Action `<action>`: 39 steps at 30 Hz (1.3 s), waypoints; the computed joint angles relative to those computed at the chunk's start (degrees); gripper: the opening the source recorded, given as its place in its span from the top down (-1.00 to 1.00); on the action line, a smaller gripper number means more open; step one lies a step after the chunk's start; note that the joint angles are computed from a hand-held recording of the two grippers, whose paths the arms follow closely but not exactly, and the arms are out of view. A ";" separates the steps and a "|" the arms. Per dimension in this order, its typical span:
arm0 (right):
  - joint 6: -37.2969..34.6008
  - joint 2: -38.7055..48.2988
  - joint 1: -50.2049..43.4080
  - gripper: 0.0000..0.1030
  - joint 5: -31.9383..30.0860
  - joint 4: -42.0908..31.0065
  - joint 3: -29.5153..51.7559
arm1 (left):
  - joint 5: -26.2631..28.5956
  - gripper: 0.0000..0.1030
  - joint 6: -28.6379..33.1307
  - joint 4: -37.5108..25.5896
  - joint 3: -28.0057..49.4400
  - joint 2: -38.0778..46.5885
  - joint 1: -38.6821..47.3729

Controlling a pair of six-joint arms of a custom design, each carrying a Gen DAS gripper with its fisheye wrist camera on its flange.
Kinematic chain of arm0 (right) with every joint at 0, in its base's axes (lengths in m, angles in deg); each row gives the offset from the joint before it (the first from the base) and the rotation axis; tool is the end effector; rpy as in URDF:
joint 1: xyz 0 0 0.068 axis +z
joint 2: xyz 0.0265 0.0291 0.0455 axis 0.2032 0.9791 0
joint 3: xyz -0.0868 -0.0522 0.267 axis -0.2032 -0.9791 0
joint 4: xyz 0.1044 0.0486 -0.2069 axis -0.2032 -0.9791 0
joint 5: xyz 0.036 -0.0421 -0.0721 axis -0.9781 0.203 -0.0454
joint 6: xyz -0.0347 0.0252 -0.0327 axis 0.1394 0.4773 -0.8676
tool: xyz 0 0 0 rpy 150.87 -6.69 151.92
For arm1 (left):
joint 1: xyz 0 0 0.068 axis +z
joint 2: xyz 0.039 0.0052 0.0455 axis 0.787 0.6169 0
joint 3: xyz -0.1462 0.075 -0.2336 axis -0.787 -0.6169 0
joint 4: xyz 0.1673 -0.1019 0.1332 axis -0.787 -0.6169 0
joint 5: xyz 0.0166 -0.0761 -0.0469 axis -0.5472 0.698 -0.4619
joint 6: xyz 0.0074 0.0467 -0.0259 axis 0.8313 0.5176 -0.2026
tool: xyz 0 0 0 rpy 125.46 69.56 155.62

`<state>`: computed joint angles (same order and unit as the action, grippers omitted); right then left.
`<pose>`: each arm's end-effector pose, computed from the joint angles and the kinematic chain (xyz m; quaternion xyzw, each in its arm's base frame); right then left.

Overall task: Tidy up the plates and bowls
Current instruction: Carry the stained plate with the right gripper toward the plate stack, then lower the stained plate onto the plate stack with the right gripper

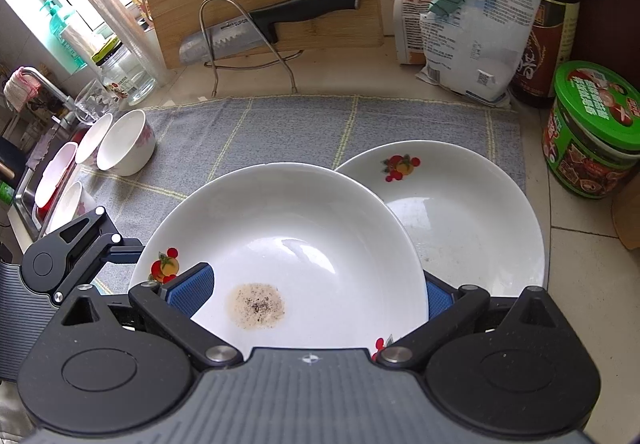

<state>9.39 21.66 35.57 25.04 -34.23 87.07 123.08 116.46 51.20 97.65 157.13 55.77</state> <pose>0.3069 0.1388 0.2960 0.0243 0.9558 0.1624 0.2438 0.3081 -0.0049 0.2033 0.5591 0.7167 -0.2129 0.3584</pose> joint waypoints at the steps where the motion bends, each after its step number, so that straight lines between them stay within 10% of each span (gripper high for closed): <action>1: -0.07 -0.34 -0.47 -1.00 -0.18 0.29 -0.70 | -0.12 -0.98 -0.24 0.30 0.12 0.28 -0.40; 39: -2.38 1.78 -6.82 -1.00 -3.79 4.04 -5.13 | -3.68 -0.97 -5.58 3.94 4.98 6.35 -6.50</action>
<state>7.01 23.43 28.75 21.26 -30.19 81.94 119.40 110.87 55.14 102.62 163.48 49.27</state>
